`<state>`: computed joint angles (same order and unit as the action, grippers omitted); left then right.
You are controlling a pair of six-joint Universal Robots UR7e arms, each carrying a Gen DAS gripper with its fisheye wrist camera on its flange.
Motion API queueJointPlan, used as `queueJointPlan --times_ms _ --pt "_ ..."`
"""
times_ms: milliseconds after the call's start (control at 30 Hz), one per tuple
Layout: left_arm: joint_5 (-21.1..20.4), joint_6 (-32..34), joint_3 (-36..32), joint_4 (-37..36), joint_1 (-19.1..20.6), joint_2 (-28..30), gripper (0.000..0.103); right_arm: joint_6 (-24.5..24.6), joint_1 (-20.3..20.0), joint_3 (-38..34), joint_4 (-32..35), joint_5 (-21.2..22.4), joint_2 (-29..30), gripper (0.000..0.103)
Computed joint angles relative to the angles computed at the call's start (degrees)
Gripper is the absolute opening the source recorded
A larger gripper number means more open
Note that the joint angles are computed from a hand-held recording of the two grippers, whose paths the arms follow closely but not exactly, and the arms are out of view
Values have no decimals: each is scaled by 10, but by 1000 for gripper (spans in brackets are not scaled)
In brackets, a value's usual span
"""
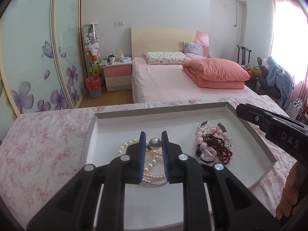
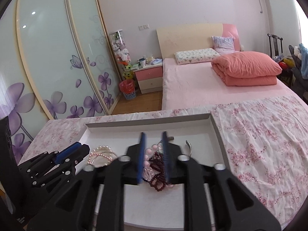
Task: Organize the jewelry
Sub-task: 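Carry the earring and necklace into the grey tray and open both tools, then grasp the second pearl earring with the right tool while the left tool moves to the silver ring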
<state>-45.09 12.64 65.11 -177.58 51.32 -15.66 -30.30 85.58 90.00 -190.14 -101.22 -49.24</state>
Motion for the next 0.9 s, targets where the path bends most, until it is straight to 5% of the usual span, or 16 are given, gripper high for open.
queueJointPlan --times_ms 67,500,900 --pt "-4 -12 -7 11 4 1 30 -1 -2 6 -19 2 -2 47" --pt "34 -25 49 -37 -2 -40 34 -10 -8 65 -48 8 -41 47" --pt "112 -31 247 -118 -29 -131 68 -59 -8 185 -19 -3 -97 47"
